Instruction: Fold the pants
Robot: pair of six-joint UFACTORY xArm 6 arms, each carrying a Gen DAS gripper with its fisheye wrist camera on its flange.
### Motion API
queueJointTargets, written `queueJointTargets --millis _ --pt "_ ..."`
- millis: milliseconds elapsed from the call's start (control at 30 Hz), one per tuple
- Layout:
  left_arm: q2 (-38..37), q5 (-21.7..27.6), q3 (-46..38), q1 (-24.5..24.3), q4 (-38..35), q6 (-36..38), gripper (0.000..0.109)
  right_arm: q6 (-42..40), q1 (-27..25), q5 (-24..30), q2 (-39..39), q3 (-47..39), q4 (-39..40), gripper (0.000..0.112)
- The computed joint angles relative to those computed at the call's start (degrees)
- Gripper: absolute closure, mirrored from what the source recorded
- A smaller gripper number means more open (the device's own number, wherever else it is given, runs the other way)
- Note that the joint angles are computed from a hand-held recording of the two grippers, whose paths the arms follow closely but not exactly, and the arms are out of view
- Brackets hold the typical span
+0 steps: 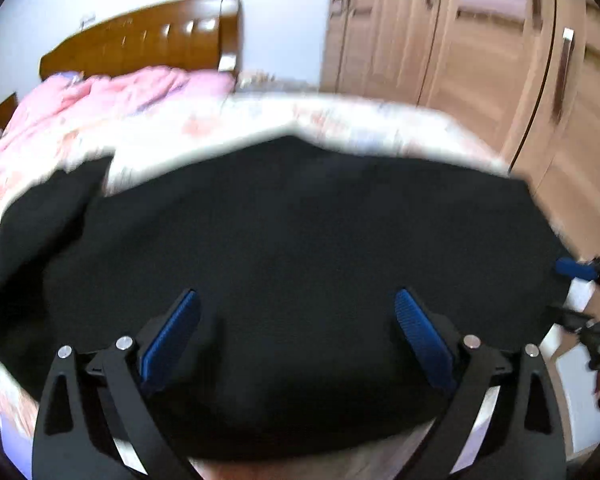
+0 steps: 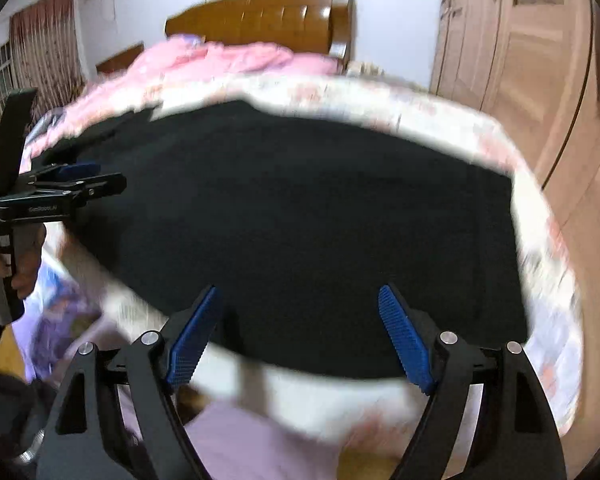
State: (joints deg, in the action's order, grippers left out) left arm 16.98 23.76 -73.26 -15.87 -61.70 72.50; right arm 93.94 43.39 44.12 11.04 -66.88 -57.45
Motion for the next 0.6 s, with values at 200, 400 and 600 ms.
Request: queueJointTargets --millis 200,400,600 --pt "18.6 7.4 -29.3 -5.8 30.6 -29.0 0.008 -13.8 -6.5 5.1 6.3 -12.2 4.3 0.022" --pt "37.7 16.3 -53.8 -5.9 45.7 -42.9 0.007 -19.5 -9.8 0.8 5.6 -5.9 11.0 0.02" --pt "38.1 14.8 -53.6 -5.9 44.0 -41.8 0.007 -14.1 -8.2 1.4 1.0 -1.9 10.7 0.02"
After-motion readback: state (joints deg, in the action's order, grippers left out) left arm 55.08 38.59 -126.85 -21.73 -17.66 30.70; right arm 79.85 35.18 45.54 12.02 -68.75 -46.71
